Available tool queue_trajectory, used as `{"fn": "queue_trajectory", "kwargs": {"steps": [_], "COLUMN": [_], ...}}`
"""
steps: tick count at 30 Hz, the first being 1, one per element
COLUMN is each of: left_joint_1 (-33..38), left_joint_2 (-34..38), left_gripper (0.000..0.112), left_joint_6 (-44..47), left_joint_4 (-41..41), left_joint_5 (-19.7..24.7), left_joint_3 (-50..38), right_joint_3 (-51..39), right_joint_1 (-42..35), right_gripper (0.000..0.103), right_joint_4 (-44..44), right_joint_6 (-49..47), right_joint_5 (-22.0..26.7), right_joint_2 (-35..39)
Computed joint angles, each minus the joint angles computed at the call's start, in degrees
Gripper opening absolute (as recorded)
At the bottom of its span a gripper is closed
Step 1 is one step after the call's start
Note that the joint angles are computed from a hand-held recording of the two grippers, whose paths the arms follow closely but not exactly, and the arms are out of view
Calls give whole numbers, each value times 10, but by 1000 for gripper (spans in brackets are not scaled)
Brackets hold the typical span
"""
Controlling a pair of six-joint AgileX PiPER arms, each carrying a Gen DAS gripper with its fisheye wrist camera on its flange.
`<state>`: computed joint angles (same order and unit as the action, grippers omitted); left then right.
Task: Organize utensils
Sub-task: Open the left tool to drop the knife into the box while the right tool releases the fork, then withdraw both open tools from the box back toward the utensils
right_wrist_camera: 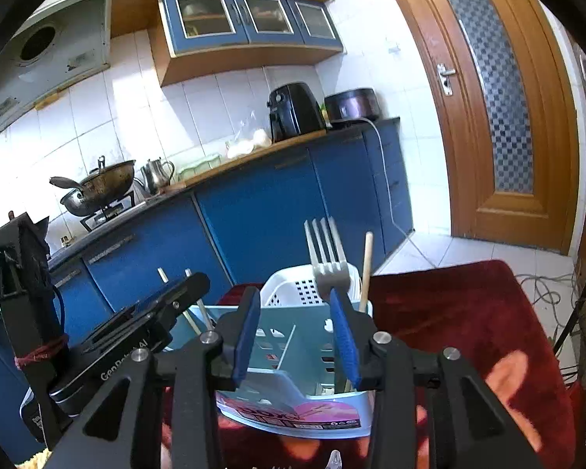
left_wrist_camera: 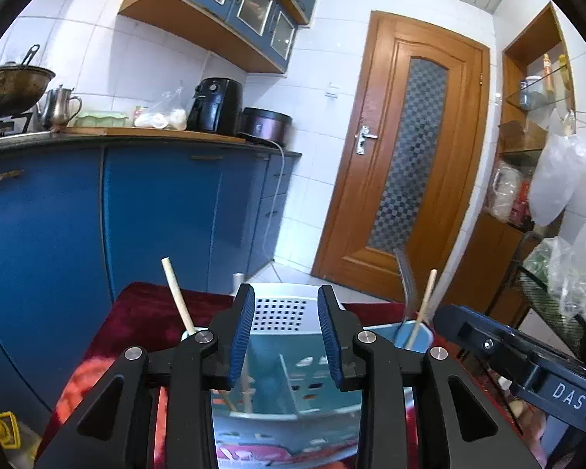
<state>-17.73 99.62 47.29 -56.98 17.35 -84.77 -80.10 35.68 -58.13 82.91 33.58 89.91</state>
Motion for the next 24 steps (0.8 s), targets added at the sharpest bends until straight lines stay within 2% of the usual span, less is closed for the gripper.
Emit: {"fn": "queue_trajectory", "kwargs": {"steps": [10,16,24], "left_joint_1": [11,18,36], "left_joint_2": [-61,-100,-145], "left_gripper": [35,36,40], "left_joint_6": [-75,-123,-159], "left_joint_4": [77,132,173], "left_joint_5": [68,93,133], "left_joint_3": [23,51,99], "right_joint_3": [-5,10,63], "right_joint_1": [58,97,126], "right_gripper": [42,43,44], "right_joint_4": [-4,-3,19], "right_joint_6": [1,11,53], "right_joint_5": [62,106,124], "right_joint_2": [-23,-40,-68]}}
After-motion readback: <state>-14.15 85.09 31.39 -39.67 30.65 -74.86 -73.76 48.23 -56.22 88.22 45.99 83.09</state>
